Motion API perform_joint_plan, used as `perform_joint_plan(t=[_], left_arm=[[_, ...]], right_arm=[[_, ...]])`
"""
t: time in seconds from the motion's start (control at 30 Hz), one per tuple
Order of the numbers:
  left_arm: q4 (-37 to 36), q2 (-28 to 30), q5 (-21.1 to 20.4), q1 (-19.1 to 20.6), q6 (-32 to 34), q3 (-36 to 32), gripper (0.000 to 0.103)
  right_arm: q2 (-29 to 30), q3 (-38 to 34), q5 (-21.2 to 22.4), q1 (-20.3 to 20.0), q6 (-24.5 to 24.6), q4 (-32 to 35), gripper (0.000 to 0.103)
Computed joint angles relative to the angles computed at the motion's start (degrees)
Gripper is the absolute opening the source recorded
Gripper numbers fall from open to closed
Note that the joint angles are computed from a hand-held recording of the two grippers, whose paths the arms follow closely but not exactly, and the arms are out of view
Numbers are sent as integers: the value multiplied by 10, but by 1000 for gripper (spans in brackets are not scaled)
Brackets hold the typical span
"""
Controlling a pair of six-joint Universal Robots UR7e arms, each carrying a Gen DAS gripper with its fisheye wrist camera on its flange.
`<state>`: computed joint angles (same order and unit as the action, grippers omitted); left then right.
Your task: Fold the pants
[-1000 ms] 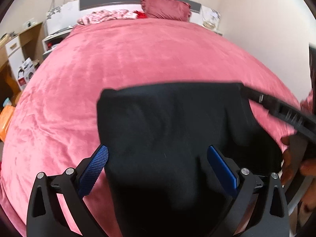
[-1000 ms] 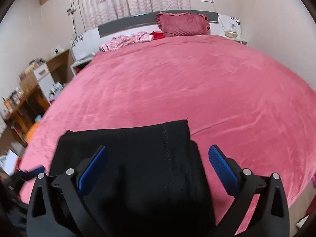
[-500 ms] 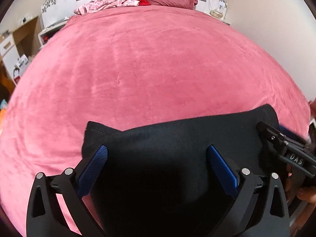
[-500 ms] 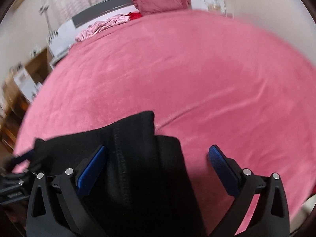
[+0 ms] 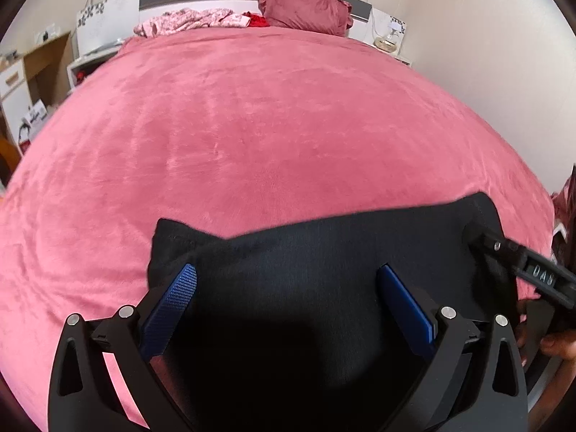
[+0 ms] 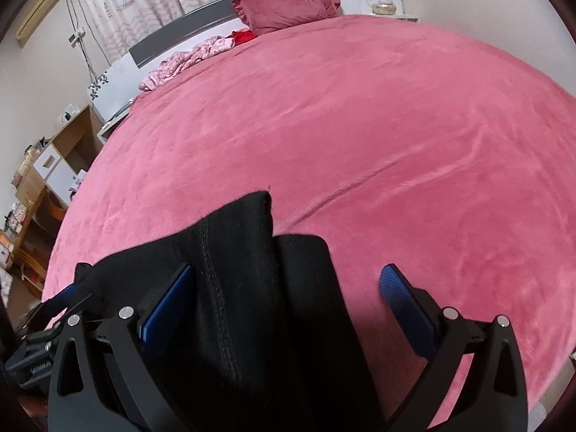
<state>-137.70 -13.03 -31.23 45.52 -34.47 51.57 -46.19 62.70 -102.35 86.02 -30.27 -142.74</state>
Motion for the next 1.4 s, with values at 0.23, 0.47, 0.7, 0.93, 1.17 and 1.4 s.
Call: perform_joint_plan(t=[0.23,0.47,0.7,0.93,1.17,1.4], left_arm=[[14,-36,30,-27,-17,87,100],[-181,-128,-146,-4,-139,265,100],[-281,-131,-173,-6,-44,306,100],[-381,-140,-236,7,-53,331,100],[-390,-134,-248,9,-51,326,100],[-305,-120,-225,4,2,287,100]], right_arm=[[-36,29,-26,-6,46,45,101],[-58,9,27,-32,95,178,101],[-61,-9,83,-54,97,229,101],[-59,-37,123,-68,91,286,101],[-48,-101,316,-135,126,409,101],[-53,-93,208,-104,76,399,101]])
